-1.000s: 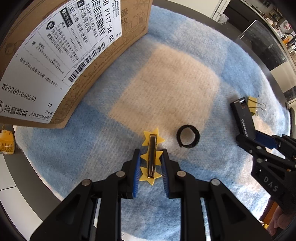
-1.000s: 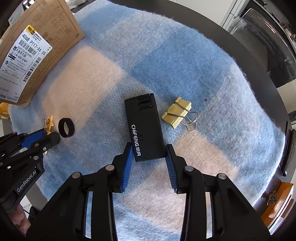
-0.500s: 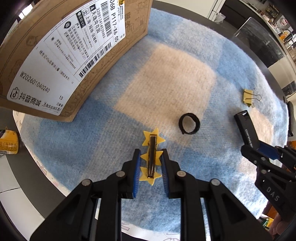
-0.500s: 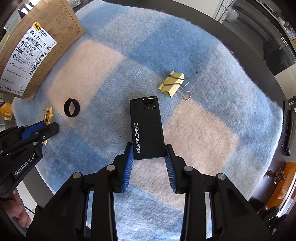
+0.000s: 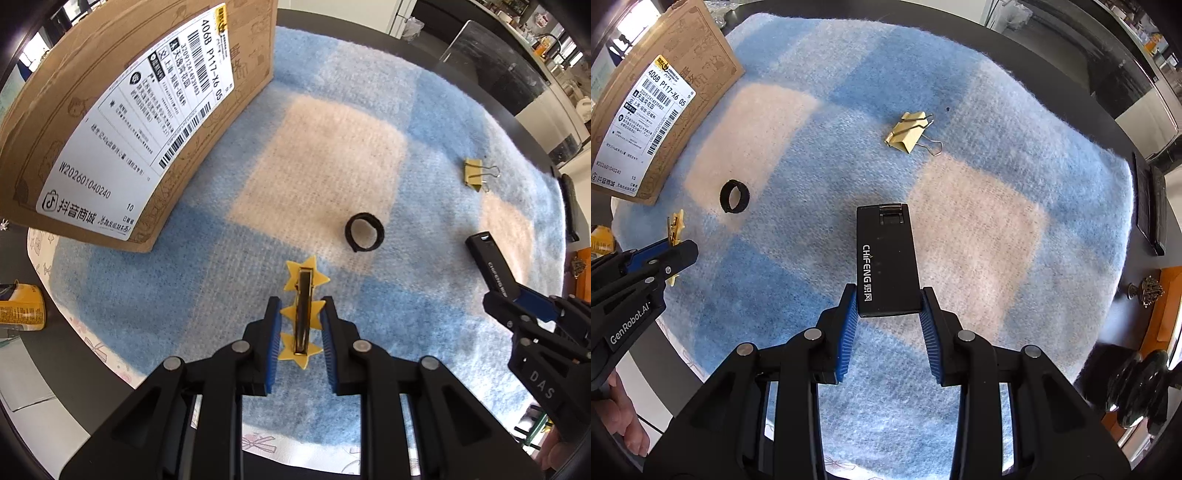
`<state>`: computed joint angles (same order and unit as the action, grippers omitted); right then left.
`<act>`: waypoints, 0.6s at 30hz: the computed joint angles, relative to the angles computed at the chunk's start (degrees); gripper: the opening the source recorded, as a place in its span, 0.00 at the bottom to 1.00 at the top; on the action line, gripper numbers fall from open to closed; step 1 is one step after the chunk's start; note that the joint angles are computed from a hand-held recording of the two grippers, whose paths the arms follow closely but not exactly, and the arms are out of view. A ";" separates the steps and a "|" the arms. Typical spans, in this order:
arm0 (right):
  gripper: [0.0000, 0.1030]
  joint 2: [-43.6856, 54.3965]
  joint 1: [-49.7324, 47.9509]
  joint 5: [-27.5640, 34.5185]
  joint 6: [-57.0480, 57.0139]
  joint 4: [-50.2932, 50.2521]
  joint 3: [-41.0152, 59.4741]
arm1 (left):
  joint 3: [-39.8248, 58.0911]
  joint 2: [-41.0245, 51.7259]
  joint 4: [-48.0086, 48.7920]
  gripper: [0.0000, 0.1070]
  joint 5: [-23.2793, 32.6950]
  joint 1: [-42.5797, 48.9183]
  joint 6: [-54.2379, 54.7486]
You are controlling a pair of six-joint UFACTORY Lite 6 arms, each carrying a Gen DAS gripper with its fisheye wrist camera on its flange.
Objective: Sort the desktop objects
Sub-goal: 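Lift the star clip with left tool while right tool lifts the black box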
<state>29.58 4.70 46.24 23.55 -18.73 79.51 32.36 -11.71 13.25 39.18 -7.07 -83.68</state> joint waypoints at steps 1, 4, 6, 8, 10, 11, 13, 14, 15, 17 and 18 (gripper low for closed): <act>0.33 -0.18 0.42 0.00 1.14 -0.31 -0.20 | 0.11 -0.53 -1.34 0.19 0.45 0.86 1.97; 0.33 -1.11 2.16 0.13 5.63 -1.38 -1.30 | -0.87 -2.57 -2.04 0.19 0.87 1.29 7.50; 0.33 -2.01 3.58 0.47 9.20 -1.94 -2.38 | -1.23 -4.09 -2.64 0.19 1.86 1.26 9.98; 0.33 -3.13 5.09 0.94 13.11 -2.49 -3.58 | -1.63 -5.82 -3.36 0.19 3.02 1.37 12.88; 0.33 -4.25 6.80 1.66 17.28 -3.05 -4.66 | -2.58 -7.10 -0.86 0.19 3.38 -1.20 10.43; 0.33 -4.82 7.83 2.07 19.62 -3.38 -5.20 | -3.01 -7.94 0.80 0.19 3.84 -2.41 8.43; 0.33 -5.97 10.31 3.13 24.83 -4.11 -6.27 | -2.11 -9.36 0.36 0.19 7.46 -4.39 9.79; 0.33 -6.48 11.56 3.80 27.44 -4.46 -6.68 | -0.59 -9.14 -2.71 0.19 7.95 -4.40 13.73; 0.33 -6.93 12.83 4.47 30.04 -4.69 -7.04 | -1.33 -11.32 -4.92 0.19 6.80 -2.02 19.67; 0.33 -7.57 15.53 5.81 35.23 -4.90 -7.55 | -8.54 -17.60 -2.17 0.19 6.66 8.75 27.59; 0.33 -7.65 17.10 6.47 37.81 -4.99 -7.63 | -11.11 -18.58 -1.99 0.19 3.30 14.03 33.58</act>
<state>21.94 21.80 52.71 61.36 -23.71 71.88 21.26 -30.29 11.26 42.48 6.96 -50.10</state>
